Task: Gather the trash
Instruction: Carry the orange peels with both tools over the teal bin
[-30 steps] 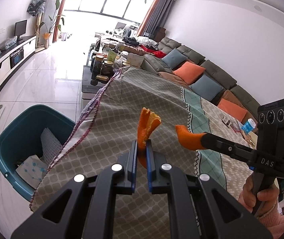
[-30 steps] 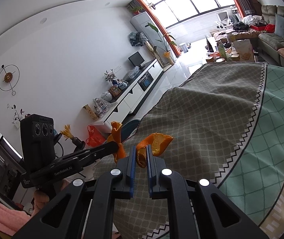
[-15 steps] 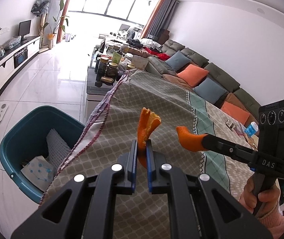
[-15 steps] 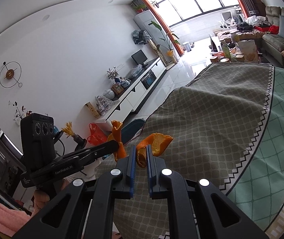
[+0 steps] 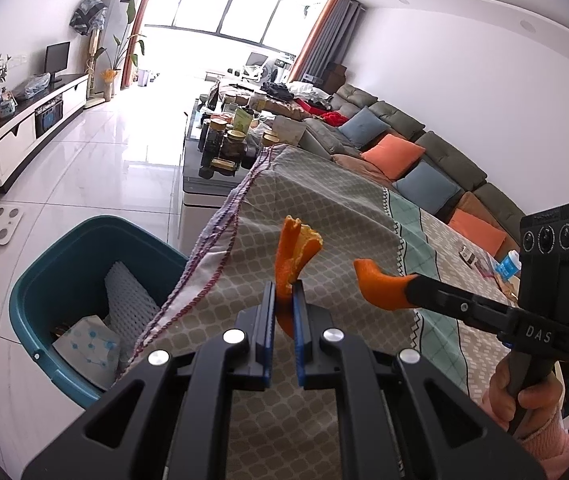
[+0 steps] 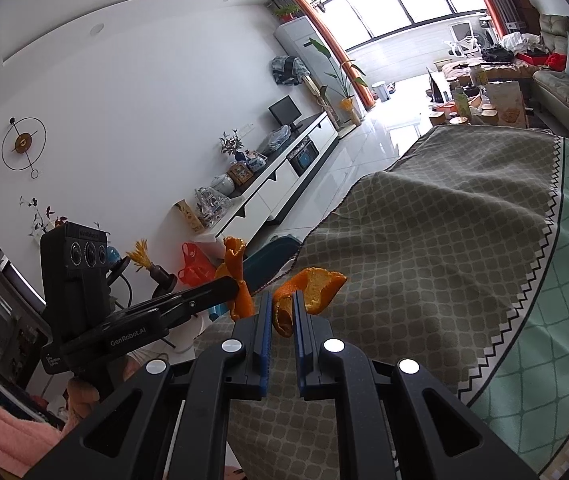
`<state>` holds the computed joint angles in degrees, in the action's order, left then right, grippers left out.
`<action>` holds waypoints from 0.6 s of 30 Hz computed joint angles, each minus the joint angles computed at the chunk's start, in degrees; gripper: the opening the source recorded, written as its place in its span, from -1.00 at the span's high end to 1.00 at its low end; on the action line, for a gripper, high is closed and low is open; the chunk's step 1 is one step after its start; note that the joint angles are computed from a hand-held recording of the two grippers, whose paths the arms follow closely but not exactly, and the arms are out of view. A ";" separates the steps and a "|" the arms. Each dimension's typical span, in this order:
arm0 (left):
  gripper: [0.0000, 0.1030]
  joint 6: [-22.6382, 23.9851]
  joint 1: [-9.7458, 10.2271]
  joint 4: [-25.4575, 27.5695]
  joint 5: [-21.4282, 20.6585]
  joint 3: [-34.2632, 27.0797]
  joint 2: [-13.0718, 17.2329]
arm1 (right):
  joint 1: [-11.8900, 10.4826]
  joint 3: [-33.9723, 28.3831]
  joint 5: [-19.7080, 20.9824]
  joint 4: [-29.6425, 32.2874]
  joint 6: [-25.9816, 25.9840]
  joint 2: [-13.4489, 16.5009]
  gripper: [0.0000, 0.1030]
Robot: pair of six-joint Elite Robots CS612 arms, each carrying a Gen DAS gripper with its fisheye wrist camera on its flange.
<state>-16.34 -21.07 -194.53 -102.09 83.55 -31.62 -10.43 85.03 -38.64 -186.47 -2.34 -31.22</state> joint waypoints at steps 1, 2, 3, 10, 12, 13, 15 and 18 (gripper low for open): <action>0.82 -0.04 0.03 -0.03 0.10 0.04 -0.01 | 0.07 -0.08 -0.02 0.12 -0.08 -0.01 0.81; 0.82 -0.09 0.07 -0.08 0.21 0.09 -0.02 | 0.11 -0.12 -0.03 0.23 -0.19 0.00 0.81; 0.82 -0.18 -0.03 -0.03 0.43 0.07 -0.04 | 0.16 -0.16 0.01 0.33 -0.26 0.01 0.80; 0.82 -0.45 0.14 -0.08 1.10 0.20 -0.11 | 0.45 -0.40 0.11 0.89 -0.98 0.03 0.80; 0.82 -0.47 0.15 -0.17 1.39 0.24 -0.15 | 0.53 -0.48 0.11 0.93 -1.08 0.05 0.80; 0.82 -0.48 0.18 -0.23 1.52 0.27 -0.17 | 0.56 -0.54 0.20 0.96 -1.09 0.07 0.80; 0.82 -0.50 0.28 -0.30 1.71 0.27 -0.17 | 0.69 -0.75 0.14 1.21 -1.28 0.06 0.80; 0.82 -0.59 0.36 -0.41 1.97 0.29 -0.15 | 0.87 -0.84 0.13 1.40 -1.58 0.04 0.81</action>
